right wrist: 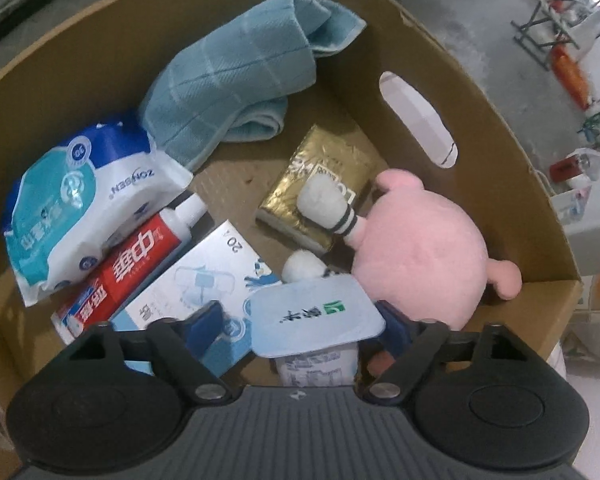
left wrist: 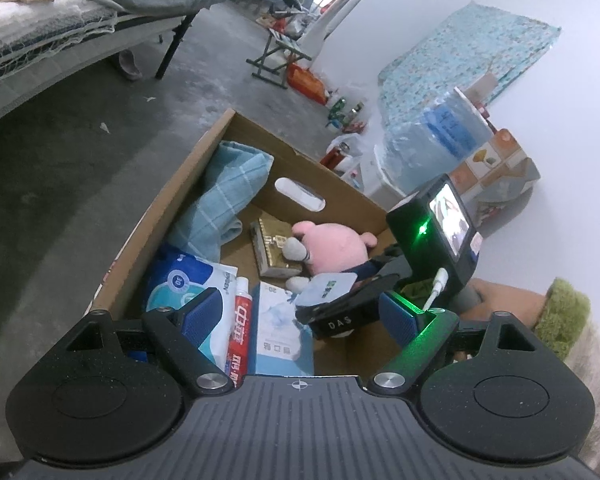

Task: Organize soft objects
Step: 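Lower the yogurt cup into the box beside the pink plush and open the right tool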

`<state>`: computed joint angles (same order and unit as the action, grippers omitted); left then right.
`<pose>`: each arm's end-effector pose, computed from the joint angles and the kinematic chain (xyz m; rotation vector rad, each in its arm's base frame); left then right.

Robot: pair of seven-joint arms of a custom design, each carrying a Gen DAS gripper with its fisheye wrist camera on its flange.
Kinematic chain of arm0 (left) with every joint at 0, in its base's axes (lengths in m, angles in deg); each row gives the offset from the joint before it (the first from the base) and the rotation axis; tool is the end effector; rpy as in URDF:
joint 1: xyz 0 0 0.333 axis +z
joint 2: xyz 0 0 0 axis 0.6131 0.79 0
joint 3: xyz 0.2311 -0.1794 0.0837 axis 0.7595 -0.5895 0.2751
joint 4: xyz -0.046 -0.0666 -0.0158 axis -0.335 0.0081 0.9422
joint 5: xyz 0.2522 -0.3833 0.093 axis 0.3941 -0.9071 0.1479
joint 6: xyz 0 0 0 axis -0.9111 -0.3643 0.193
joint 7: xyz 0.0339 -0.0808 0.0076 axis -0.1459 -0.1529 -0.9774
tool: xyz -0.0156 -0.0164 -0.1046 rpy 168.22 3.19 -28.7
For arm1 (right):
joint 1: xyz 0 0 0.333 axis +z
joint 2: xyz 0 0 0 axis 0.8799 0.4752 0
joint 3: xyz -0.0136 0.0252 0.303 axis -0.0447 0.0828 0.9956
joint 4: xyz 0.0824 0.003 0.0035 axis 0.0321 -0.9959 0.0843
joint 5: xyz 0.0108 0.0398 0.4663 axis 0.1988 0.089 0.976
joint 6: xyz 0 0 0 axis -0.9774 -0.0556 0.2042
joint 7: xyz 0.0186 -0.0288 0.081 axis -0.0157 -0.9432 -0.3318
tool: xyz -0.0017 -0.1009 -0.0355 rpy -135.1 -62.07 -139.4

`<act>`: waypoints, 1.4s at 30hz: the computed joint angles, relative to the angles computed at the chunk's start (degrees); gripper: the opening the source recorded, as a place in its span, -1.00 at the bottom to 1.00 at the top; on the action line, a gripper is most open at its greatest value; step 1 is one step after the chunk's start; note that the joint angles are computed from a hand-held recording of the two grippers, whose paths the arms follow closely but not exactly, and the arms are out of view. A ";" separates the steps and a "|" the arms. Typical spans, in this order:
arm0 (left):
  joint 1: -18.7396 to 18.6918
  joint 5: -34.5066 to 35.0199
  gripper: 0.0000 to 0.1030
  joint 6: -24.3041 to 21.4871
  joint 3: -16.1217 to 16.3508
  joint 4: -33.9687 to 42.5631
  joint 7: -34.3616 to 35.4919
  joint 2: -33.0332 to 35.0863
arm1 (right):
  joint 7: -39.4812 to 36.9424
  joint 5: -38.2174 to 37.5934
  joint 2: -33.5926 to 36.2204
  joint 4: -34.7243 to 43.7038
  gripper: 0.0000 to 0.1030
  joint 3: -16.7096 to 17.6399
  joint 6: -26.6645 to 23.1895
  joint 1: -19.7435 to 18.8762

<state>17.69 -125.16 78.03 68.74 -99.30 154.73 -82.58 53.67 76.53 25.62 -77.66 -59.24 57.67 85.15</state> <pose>0.5440 -0.2570 0.4475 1.9720 -1.9609 1.4178 0.6680 0.3381 0.4085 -2.6999 1.3775 -0.3538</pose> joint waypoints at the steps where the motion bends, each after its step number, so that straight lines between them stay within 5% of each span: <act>1: -0.12 -0.68 0.67 0.01 0.11 -0.02 0.66 -0.08 | 0.45 -0.25 -0.11 -0.10 0.53 -0.12 -0.06 0.11; 6: -0.26 -1.67 0.67 -0.02 0.17 -0.20 1.58 -0.45 | 2.50 1.09 -3.83 -5.03 0.46 -0.02 4.16 -0.49; 11: -0.50 -2.26 0.67 -0.11 0.29 -0.61 2.04 -0.89 | 6.69 5.23 -11.84 -16.77 0.44 0.49 19.66 -2.36; 13: -0.50 -2.00 0.67 -0.41 0.26 -0.79 1.70 -1.09 | 7.61 4.07 -13.37 -19.00 0.44 0.58 21.48 -2.41; 19: -0.94 -1.26 0.67 -0.28 0.33 -1.17 1.10 -1.67 | 10.43 -3.60 -13.73 -19.99 0.44 0.78 17.56 -1.63; 34: -1.61 0.02 0.67 -0.52 0.77 -1.33 -0.20 -1.98 | 5.11 -4.60 -13.39 -17.91 0.44 1.47 10.69 -1.03; 39: -1.50 0.15 0.67 -0.88 0.59 -1.20 0.04 -1.84 | 0.08 10.16 -13.63 -17.83 0.44 1.84 12.82 -3.55; 42: -1.38 0.72 0.68 -0.77 0.48 -1.22 -0.46 -1.81 | -3.03 12.87 -13.29 -17.35 0.44 1.83 12.73 -3.91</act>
<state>16.32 -124.44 77.26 69.22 -100.51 154.27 -84.39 50.64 89.40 12.33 -95.02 -57.41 70.40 81.24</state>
